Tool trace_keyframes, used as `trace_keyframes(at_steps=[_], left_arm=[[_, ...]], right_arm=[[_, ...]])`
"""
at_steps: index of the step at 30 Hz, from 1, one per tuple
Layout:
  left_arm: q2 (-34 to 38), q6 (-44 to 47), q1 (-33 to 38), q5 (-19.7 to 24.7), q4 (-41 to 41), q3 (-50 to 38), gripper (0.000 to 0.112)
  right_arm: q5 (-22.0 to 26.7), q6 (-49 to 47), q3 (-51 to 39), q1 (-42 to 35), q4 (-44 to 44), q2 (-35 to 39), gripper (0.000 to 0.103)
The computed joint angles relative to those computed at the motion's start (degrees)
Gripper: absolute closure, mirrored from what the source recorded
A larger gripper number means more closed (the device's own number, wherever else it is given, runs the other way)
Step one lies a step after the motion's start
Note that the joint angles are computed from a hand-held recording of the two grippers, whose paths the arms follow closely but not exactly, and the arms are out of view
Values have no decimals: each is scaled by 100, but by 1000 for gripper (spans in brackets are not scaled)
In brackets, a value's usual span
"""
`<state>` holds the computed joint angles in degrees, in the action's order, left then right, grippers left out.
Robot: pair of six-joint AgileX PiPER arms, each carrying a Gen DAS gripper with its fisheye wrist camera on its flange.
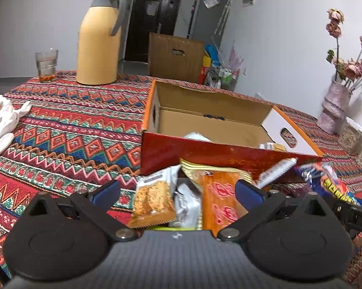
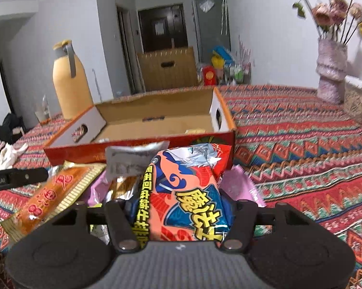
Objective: Organize snacks
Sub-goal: 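Grasp the orange stick-snack bag with the left gripper while the right holds its bag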
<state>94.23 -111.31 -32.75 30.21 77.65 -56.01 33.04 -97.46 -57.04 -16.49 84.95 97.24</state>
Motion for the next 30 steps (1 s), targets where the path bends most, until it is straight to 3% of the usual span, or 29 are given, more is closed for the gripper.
trace_keyframes(at_steps=[6, 14, 25, 27, 30], left_arm=[[112, 2079, 73, -147, -1890, -560, 9], [682, 4181, -98, 479, -3514, -1581, 9], [1205, 4623, -46, 934, -4232, -2296, 9], [1212, 4620, -69, 942, -4233, -2308, 16], [1138, 4735, -82, 843, -4353, -2259, 39]], right_arm=[[396, -1305, 591, -366, 1129, -263, 43], [852, -1571, 763, -762, 1232, -194, 43], [1148, -1569, 746, -979, 1143, -10, 43], [1181, -1554, 730, -999, 1117, 18, 43], [1224, -1533, 707, -1036, 1083, 54, 43]])
